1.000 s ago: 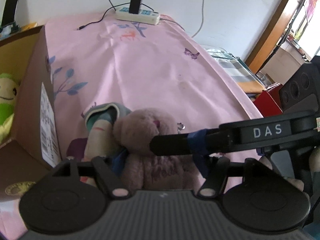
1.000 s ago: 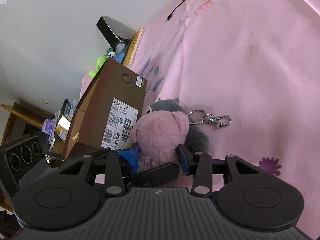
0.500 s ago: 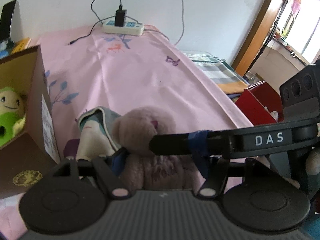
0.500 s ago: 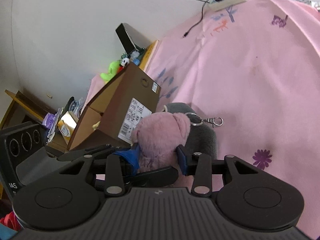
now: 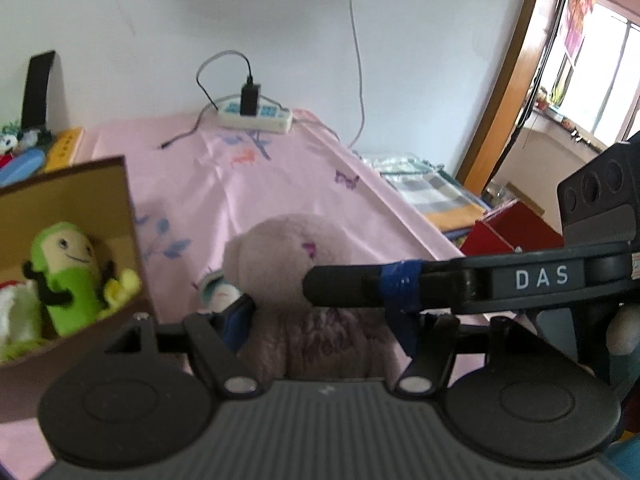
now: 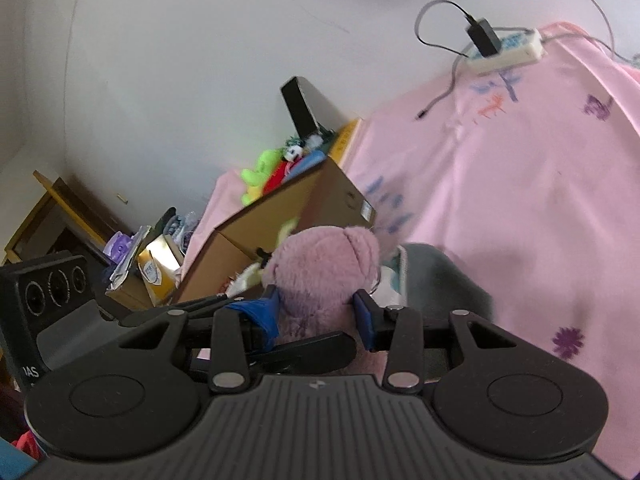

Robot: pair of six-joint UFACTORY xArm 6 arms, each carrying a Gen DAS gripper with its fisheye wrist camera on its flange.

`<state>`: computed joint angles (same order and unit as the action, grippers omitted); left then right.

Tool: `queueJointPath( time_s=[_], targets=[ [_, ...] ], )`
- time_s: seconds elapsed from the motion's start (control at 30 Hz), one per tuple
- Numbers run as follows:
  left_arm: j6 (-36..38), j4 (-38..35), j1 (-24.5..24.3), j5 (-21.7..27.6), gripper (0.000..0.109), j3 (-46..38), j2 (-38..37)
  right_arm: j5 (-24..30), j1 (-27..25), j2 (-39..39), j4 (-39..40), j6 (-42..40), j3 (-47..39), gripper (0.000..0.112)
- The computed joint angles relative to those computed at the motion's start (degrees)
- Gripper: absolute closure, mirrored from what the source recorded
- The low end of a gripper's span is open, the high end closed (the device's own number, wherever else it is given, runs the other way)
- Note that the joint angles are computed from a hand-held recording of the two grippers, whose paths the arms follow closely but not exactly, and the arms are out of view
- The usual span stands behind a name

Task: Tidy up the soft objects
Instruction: 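Carry the pink teddy bear into the box and release it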

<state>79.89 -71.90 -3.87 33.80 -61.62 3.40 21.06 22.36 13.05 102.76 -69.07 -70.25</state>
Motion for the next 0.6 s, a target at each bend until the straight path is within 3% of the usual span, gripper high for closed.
queueJointPath(
  time_s=[0.37, 0.6],
  targets=[
    [5.53, -3.12, 13.28, 10.81, 0.041, -5.39, 0.55, -7.61, 7.93, 8.29, 5.57, -4.12, -15.32, 0.088],
    [5.72, -4.19, 21.41, 15.34, 0.041, -14.13, 6.09, -9.20, 11.76, 20.52, -4.20, 4.87, -33.20, 0.088]
  ],
)
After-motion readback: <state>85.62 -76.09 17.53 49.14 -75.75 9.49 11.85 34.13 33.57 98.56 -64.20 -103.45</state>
